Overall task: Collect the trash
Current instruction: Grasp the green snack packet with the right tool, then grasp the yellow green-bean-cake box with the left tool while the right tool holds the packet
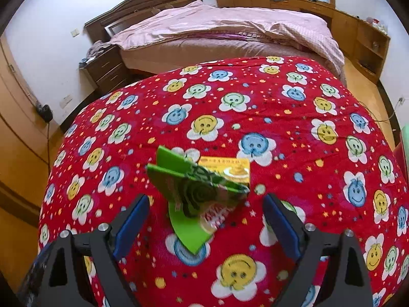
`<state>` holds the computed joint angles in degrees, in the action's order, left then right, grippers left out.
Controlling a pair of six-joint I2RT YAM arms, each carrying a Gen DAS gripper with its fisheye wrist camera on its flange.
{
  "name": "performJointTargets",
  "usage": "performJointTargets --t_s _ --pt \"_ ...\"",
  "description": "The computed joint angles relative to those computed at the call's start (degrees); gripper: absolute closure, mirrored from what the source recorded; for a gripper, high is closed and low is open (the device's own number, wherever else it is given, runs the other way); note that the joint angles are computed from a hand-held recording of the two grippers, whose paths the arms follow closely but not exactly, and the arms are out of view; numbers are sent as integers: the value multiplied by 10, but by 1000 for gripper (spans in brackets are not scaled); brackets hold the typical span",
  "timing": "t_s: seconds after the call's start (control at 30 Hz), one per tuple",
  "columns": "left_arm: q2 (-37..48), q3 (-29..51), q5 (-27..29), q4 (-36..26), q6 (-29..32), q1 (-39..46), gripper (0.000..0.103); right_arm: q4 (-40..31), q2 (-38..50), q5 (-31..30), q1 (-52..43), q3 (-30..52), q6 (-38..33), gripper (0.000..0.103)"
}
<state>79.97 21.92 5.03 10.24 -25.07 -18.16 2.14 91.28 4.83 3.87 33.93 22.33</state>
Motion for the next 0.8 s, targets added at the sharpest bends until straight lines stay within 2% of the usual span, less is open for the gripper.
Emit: performJointTargets --t_s 0.13,0.2,0.23,0.27,0.53,0.8 --pt "5 -1 1 7 4 -5 54 -12 30 42 21 29 17 7" --pt "2 -3 -4 8 5 -9 54 -15 30 56 25 30 27 16" --pt "1 -4 -4 9 6 -11 54 -18 25 68 26 27 29 28" --pt "1 -5 -2 9 7 -12 54 -19 21 71 25 25 27 34" --pt "-19 -5 -11 -8 0 -33 54 -24 -61 -27 -38 -32 1 36" --pt "-55 0 -37 -38 -10 -80 53 -70 -218 -100 -112 -105 -36 35"
